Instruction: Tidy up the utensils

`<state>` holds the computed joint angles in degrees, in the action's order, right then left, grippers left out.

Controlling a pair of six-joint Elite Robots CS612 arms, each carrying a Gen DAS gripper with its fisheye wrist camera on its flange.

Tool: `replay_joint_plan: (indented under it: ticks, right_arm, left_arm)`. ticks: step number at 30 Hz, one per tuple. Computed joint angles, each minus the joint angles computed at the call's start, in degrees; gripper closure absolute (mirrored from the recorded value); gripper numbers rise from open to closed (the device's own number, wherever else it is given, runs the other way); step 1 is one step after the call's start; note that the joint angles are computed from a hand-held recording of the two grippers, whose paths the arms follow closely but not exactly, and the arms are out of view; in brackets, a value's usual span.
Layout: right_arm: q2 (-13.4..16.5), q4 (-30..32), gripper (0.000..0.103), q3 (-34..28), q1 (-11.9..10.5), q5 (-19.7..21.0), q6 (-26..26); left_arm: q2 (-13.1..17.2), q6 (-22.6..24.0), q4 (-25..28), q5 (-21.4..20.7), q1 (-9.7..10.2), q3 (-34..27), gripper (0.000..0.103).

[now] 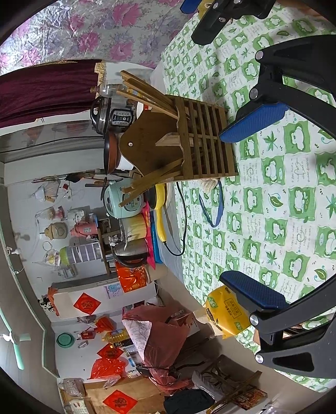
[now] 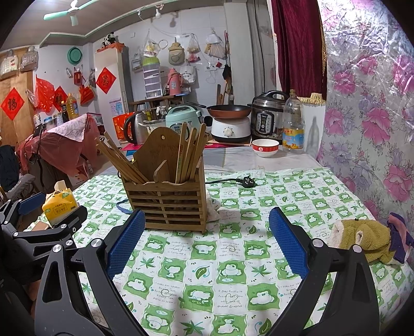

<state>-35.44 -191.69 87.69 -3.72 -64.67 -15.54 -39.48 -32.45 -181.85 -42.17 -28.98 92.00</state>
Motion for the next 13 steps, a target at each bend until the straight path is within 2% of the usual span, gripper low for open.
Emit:
replay_joint_plan:
  ticks: [13]
  right_arm:
    - [0.0, 0.0, 0.010, 0.0, 0.0, 0.0, 0.0]
  left_arm:
    - [0.2, 1.4, -0.3, 1.3, -0.40, -0.2, 0.006]
